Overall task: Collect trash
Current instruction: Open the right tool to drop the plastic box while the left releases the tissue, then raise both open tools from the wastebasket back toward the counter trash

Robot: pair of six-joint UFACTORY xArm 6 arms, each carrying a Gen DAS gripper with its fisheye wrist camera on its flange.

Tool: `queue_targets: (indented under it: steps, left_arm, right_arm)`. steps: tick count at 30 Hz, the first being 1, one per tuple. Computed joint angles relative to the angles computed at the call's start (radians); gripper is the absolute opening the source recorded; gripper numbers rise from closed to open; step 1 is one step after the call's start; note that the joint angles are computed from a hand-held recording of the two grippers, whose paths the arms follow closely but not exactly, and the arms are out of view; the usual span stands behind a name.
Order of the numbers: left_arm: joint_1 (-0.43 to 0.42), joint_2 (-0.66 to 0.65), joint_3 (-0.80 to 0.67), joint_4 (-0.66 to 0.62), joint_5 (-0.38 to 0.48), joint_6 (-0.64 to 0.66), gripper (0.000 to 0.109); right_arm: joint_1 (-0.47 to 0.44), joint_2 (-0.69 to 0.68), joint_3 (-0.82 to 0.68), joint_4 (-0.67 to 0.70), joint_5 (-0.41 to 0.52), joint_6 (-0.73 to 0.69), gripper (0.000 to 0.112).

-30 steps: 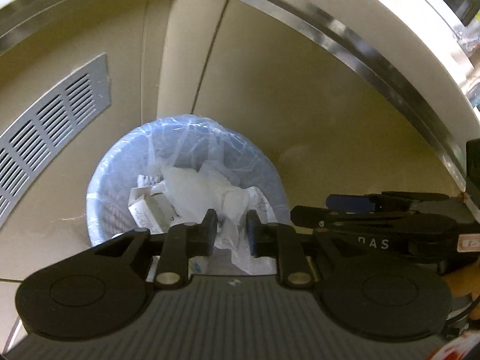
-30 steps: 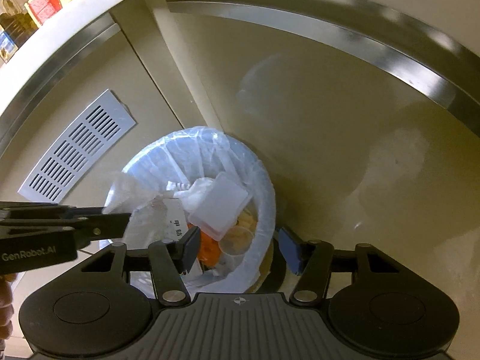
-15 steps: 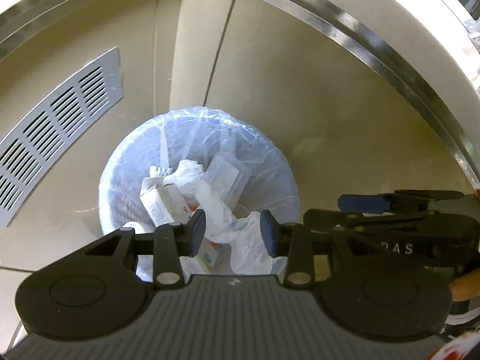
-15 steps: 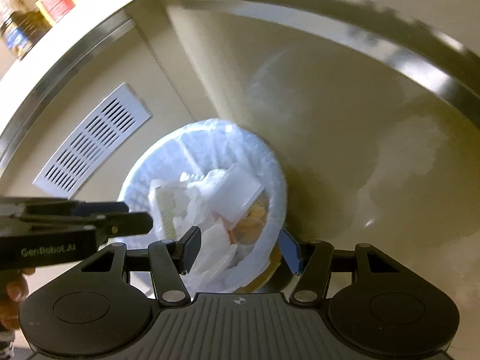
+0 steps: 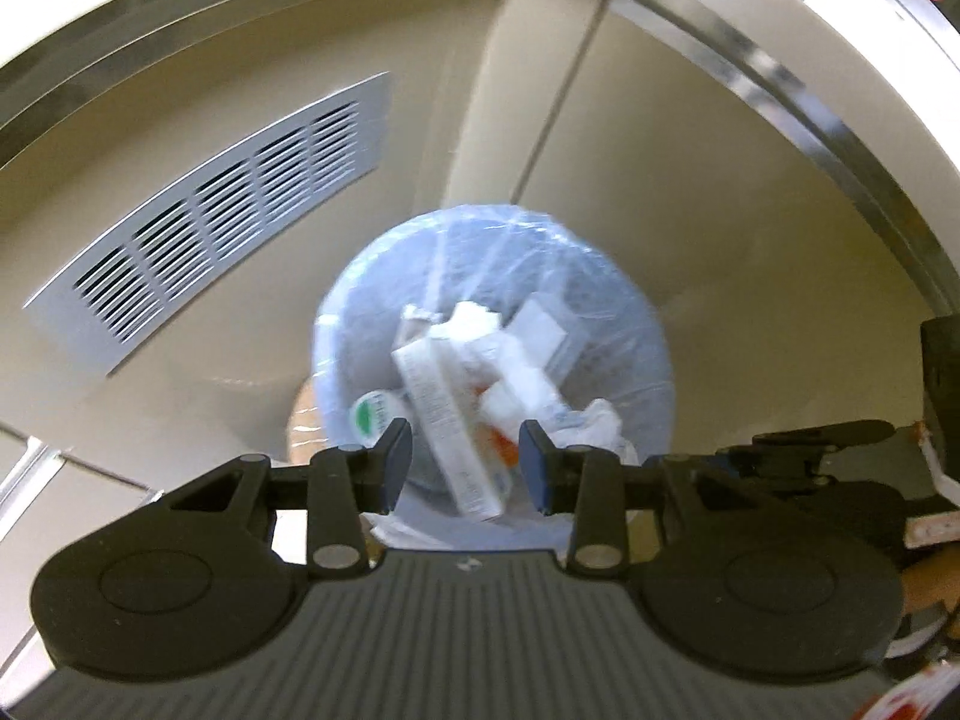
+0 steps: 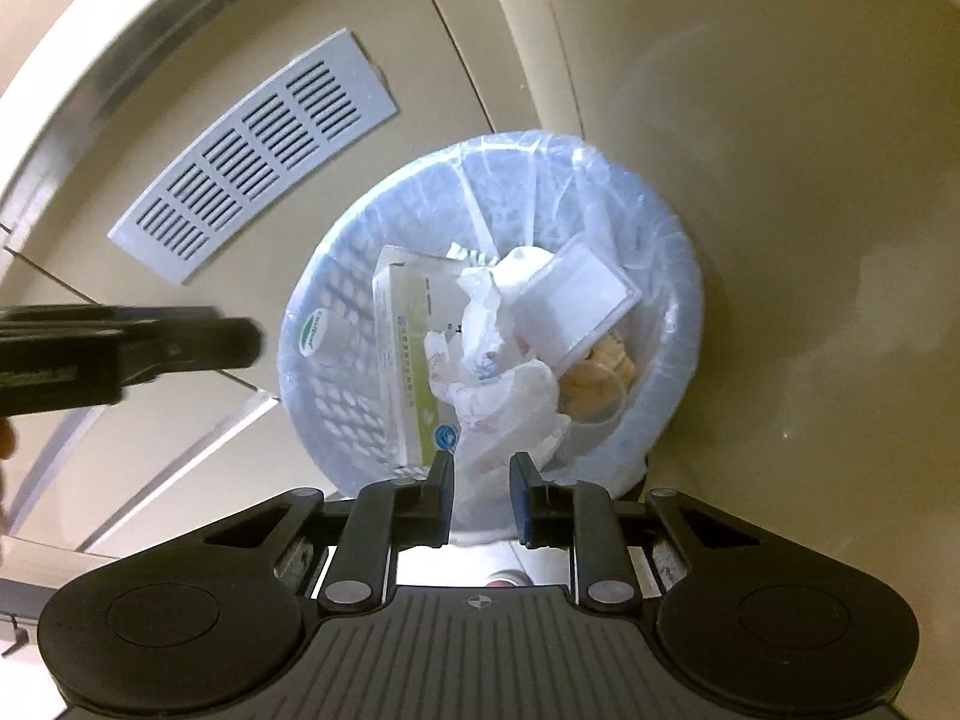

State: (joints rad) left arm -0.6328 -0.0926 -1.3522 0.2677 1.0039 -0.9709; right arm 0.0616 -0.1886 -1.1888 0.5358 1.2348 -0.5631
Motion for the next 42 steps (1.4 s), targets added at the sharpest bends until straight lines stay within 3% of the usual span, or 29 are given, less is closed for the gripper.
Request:
queue_targets:
  steps: [11, 16, 25, 28, 30, 42]
  left_arm:
    - [0.015, -0.105, 0.106, 0.049, 0.047, -0.085, 0.035]
    - [0.018, -0.122, 0.103, 0.047, 0.054, -0.079, 0.035]
    - [-0.002, -0.095, -0.023, 0.048, 0.088, -0.031, 0.035]
    - [-0.005, -0.078, -0.083, 0.044, 0.101, -0.008, 0.035]
    - [-0.004, -0.064, -0.132, 0.045, 0.117, 0.014, 0.035]
    - [0.007, -0.028, -0.329, 0.097, 0.139, 0.118, 0.038]
  right_arm:
    - [0.073, 0.075, 0.03, -0.029, -0.129, 0.007, 0.02]
    - [0.061, 0.049, 0.016, -0.023, -0.108, 0.049, 0.02]
    - [-0.013, -0.016, -0.081, 0.036, 0.023, 0.113, 0.021]
    - [-0.034, -0.023, -0.138, 0.065, 0.069, 0.143, 0.032]
    - [-0.047, -0.031, -0.169, 0.083, 0.078, 0.163, 0.051]
    - [-0.059, -0.026, -0.353, 0.136, 0.048, 0.241, 0.058]
